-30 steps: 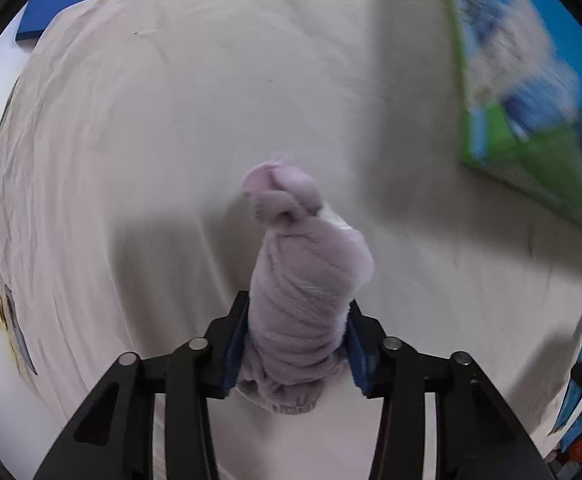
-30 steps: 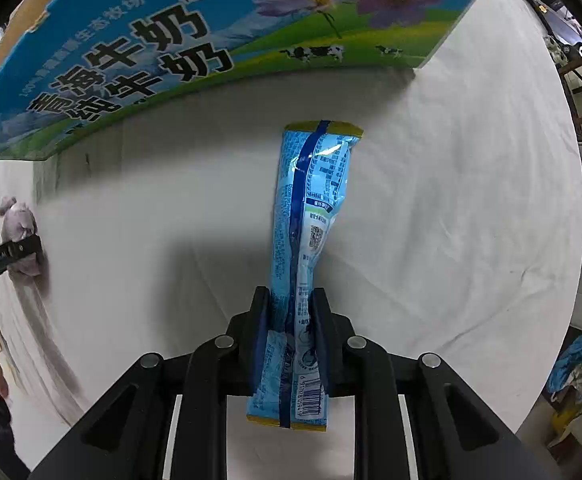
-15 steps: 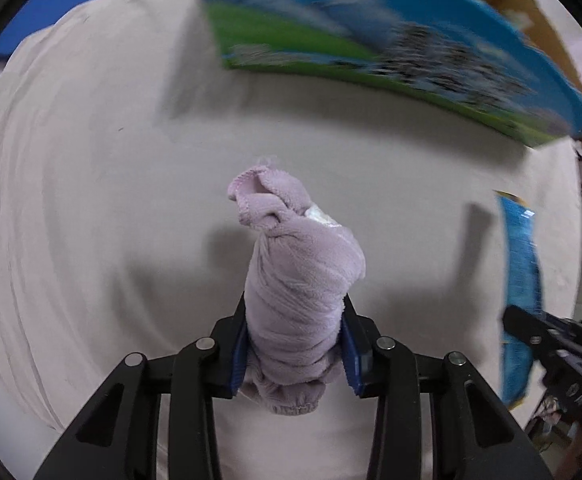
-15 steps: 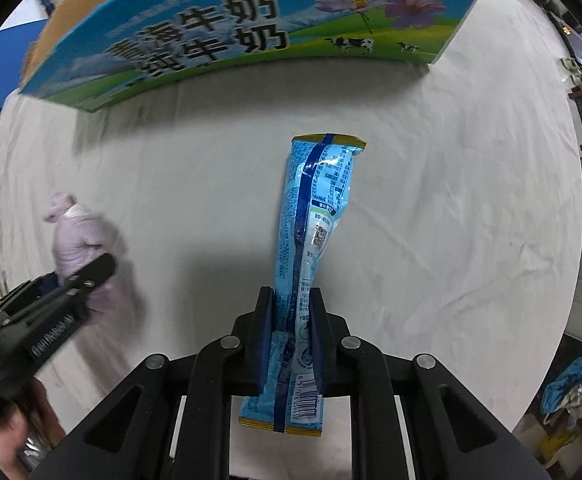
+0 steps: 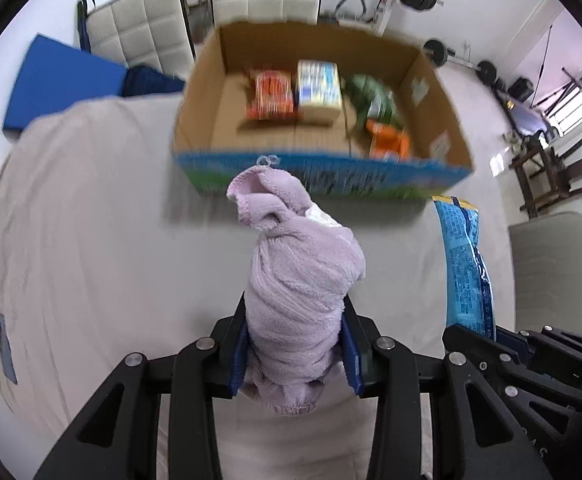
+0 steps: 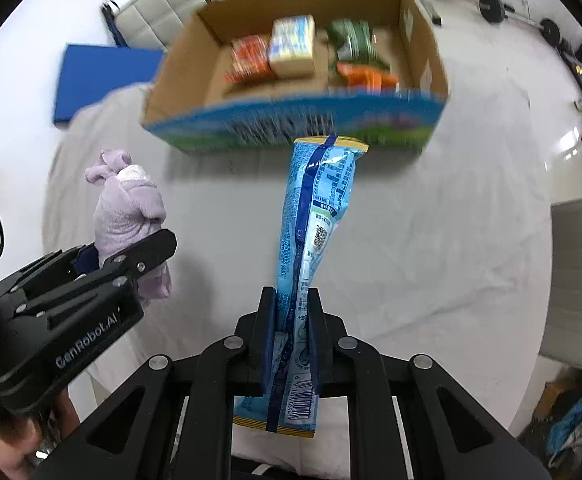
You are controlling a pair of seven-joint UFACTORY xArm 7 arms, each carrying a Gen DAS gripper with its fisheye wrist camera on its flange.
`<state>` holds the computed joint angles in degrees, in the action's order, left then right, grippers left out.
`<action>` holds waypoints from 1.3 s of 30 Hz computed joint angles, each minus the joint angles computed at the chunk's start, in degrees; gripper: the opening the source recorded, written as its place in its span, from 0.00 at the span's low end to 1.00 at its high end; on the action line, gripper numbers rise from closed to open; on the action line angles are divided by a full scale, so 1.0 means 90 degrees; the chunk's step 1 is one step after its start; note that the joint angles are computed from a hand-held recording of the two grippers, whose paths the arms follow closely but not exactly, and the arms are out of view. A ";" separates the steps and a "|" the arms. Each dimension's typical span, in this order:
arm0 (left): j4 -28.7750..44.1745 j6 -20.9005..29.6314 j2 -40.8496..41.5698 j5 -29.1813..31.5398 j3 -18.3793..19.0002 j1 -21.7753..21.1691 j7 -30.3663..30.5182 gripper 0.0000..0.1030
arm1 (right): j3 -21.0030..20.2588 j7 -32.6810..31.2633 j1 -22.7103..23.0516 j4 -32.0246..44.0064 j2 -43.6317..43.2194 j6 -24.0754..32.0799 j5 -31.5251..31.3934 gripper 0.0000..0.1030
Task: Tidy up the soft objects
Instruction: 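Carry the cloth toy and blue packet into the box and release them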
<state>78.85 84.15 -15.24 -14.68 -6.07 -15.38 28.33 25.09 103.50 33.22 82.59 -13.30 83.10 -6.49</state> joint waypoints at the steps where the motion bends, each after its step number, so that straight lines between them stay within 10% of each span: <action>1: 0.0195 0.0062 0.0083 -0.0081 0.0006 -0.0012 -0.0033 0.34 | 0.0012 -0.0001 -0.0017 0.0085 0.0005 0.0030 -0.0105 0.15; 14: 0.2309 -0.0024 0.1564 -0.0122 -0.0257 -0.0177 -0.0456 0.34 | -0.0454 -0.1262 -0.0589 0.0658 -0.0065 0.0200 -0.0698 0.15; 28: 0.6870 0.1758 0.5608 0.0951 -0.0274 -0.1137 -0.1466 0.34 | -0.1537 -0.2845 -0.1801 -0.0852 -0.0192 -0.1028 0.0318 0.14; 39: 0.6857 0.1768 0.6186 0.1257 -0.0111 -0.1462 -0.1486 0.34 | -0.1725 -0.3384 -0.2081 -0.1622 0.0115 -0.1780 0.0893 0.15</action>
<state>140.57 100.07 40.44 -3.37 -7.06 -28.53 14.95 9.57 73.04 14.49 67.99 -12.26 67.07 1.54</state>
